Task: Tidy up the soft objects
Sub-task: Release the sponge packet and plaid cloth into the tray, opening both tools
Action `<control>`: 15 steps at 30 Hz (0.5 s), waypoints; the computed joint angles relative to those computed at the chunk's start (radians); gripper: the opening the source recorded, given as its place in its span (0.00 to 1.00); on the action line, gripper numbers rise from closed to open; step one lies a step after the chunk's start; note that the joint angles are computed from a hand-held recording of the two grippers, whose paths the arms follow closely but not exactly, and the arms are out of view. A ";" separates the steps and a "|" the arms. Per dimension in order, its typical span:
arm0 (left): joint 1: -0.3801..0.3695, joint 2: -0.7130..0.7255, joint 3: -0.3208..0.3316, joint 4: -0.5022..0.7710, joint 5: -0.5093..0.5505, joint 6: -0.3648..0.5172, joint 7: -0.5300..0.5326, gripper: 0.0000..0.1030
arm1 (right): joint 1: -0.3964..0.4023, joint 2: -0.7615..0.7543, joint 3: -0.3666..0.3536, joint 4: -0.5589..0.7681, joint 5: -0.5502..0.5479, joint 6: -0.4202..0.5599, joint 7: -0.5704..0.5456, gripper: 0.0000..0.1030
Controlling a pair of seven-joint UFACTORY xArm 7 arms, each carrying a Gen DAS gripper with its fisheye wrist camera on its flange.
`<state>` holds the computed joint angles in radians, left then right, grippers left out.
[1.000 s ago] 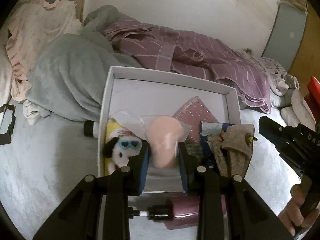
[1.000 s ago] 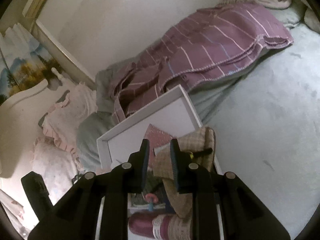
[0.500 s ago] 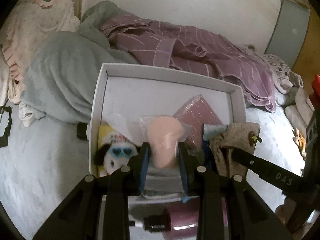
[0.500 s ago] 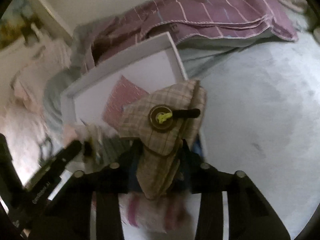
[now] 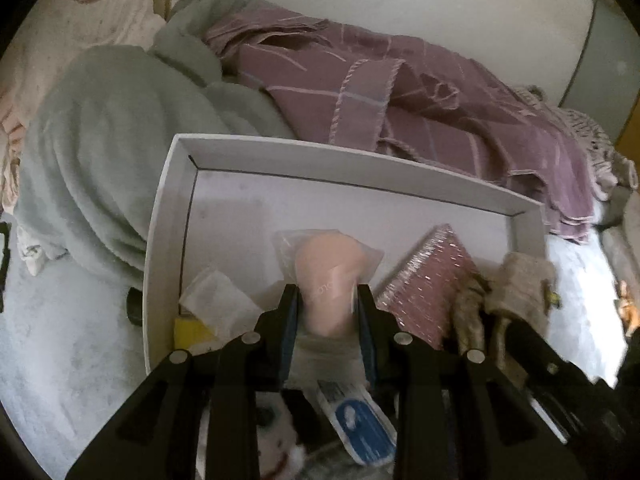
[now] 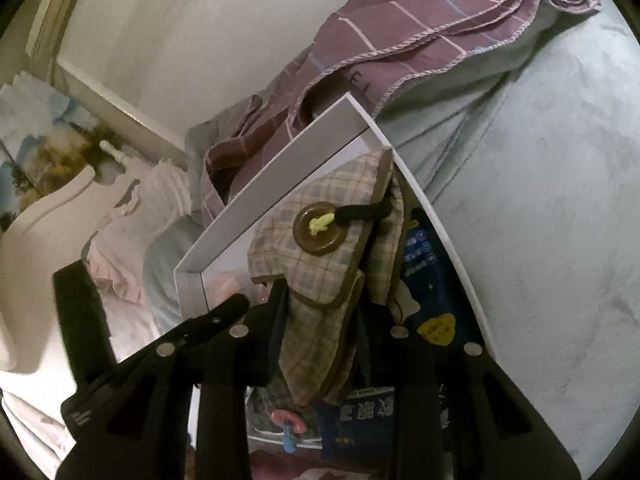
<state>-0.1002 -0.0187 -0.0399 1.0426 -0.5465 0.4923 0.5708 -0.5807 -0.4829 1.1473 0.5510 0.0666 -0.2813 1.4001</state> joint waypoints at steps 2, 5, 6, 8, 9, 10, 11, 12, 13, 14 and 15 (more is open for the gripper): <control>-0.005 -0.006 -0.006 -0.016 0.027 -0.037 -0.017 0.33 | 0.005 -0.022 -0.002 0.013 -0.006 0.037 0.000 0.32; -0.008 -0.028 -0.002 -0.035 0.039 -0.046 -0.025 0.53 | 0.034 0.006 -0.036 0.034 -0.056 0.062 -0.023 0.32; -0.009 -0.036 0.001 -0.042 0.031 -0.047 -0.018 0.58 | 0.037 0.017 -0.042 0.042 -0.065 0.068 -0.028 0.32; -0.014 -0.054 0.012 -0.057 -0.013 -0.056 0.017 0.68 | 0.065 0.023 -0.072 0.041 -0.075 0.082 -0.034 0.33; -0.016 -0.064 0.015 -0.067 -0.022 -0.066 0.021 0.68 | 0.080 0.024 -0.086 0.038 -0.078 0.087 -0.036 0.33; -0.019 -0.075 0.019 -0.076 -0.033 -0.075 0.028 0.68 | 0.106 0.022 -0.113 0.033 -0.082 0.100 -0.040 0.33; -0.023 -0.086 0.024 -0.084 -0.047 -0.078 0.044 0.68 | 0.122 0.021 -0.129 0.033 -0.086 0.111 -0.041 0.33; -0.027 -0.096 0.028 -0.089 -0.054 -0.079 0.052 0.68 | 0.139 0.019 -0.146 0.032 -0.091 0.121 -0.042 0.33; -0.031 -0.108 0.033 -0.097 -0.062 -0.081 0.058 0.68 | 0.161 0.021 -0.169 0.034 -0.098 0.137 -0.046 0.37; -0.036 -0.118 0.037 -0.101 -0.071 -0.080 0.063 0.69 | 0.185 0.025 -0.195 0.039 -0.107 0.159 -0.050 0.40; -0.041 -0.133 0.044 -0.109 -0.087 -0.074 0.072 0.69 | 0.201 0.029 -0.213 0.046 -0.117 0.176 -0.050 0.48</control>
